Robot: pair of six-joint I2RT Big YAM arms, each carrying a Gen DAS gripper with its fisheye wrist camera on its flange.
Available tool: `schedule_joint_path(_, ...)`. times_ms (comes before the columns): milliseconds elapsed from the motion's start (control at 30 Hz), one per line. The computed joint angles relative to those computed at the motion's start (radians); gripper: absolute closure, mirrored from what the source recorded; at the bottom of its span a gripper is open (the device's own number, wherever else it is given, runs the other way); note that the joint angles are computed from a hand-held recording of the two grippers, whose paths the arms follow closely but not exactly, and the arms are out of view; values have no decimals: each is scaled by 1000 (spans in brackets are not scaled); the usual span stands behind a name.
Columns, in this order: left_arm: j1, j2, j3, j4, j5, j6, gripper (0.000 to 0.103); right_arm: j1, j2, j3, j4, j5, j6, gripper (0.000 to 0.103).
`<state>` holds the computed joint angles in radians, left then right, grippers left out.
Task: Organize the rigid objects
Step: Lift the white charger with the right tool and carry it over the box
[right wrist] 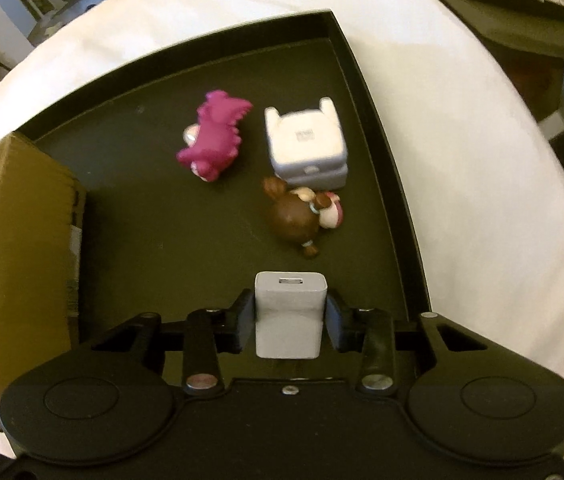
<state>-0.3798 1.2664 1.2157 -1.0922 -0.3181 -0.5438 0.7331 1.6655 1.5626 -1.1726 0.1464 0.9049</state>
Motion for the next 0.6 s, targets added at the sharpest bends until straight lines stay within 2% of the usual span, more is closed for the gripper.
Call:
schedule_joint_path(433,10,0,-6,-10,-13,-14,19,104,-38,69,-25,120,-23,67)
schedule_joint_path(600,19,10,-4,-14,2,-4,21,105,0,191,-50,147,-78,67)
